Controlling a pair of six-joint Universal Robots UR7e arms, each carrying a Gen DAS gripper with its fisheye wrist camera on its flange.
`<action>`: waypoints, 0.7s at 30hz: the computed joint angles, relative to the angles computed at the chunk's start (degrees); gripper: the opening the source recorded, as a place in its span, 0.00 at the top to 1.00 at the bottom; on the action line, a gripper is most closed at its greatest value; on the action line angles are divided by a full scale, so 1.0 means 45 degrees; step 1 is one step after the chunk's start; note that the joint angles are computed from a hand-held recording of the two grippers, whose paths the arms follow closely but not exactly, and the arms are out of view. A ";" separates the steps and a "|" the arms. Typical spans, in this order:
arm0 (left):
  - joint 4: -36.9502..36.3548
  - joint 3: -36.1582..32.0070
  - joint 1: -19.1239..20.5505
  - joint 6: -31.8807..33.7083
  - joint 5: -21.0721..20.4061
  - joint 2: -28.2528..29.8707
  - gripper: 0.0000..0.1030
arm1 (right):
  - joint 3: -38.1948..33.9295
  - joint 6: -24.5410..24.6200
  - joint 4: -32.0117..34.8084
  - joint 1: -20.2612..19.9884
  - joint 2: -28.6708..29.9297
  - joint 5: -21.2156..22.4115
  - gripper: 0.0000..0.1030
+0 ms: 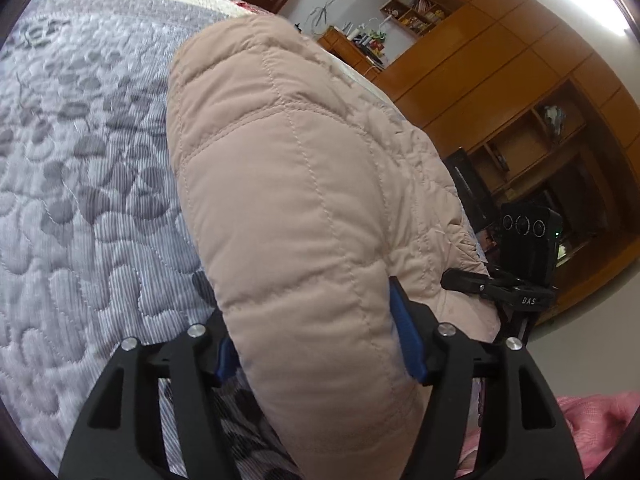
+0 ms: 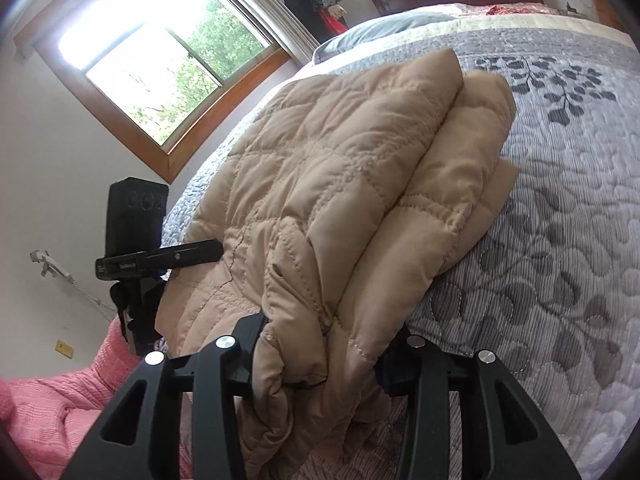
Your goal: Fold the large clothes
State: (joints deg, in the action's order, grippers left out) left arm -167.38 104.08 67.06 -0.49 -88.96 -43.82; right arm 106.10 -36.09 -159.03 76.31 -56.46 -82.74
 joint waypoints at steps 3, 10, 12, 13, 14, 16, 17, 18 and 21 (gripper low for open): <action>-0.0053 -0.0091 0.0297 0.0025 -0.0470 0.0156 0.34 | -0.0072 0.0104 -0.0030 -0.0141 0.0170 0.0154 0.57; 0.0045 0.0070 0.0030 -0.0495 0.0020 -0.0008 0.26 | 0.0123 0.0034 0.0079 -0.0509 -0.0103 0.0147 0.40; 0.0217 0.0288 -0.0179 -0.0809 0.0573 -0.0316 0.26 | 0.0307 -0.0065 -0.0137 -0.0429 -0.0306 -0.0118 0.39; 0.0320 0.0420 -0.0341 -0.0976 0.0935 -0.0489 0.26 | 0.0446 -0.0070 -0.0382 -0.0322 -0.0459 -0.0392 0.39; 0.0323 0.0628 -0.0532 -0.1060 0.1351 -0.0704 0.26 | 0.0639 -0.0143 -0.0439 -0.0314 -0.0730 -0.0514 0.39; 0.0230 0.1040 -0.0953 -0.1126 0.2264 -0.1102 0.26 | 0.0962 -0.0100 -0.0826 -0.0160 -0.1104 -0.0931 0.39; 0.0066 0.1256 -0.1133 -0.1105 0.2650 -0.1281 0.26 | 0.1187 -0.0170 -0.1057 -0.0135 -0.1328 -0.1006 0.39; -0.0334 0.1658 -0.1431 -0.1021 0.3213 -0.1565 0.26 | 0.1509 -0.0335 -0.1478 -0.0074 -0.1599 -0.1159 0.39; -0.1062 0.2503 -0.2182 -0.0963 0.4454 -0.2187 0.26 | 0.2305 -0.0753 -0.2672 0.0180 -0.2177 -0.1486 0.40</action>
State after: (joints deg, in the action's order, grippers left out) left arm -172.16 115.34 57.24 -4.82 -68.92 -53.66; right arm 116.47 -39.48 -171.05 77.12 -66.25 -89.42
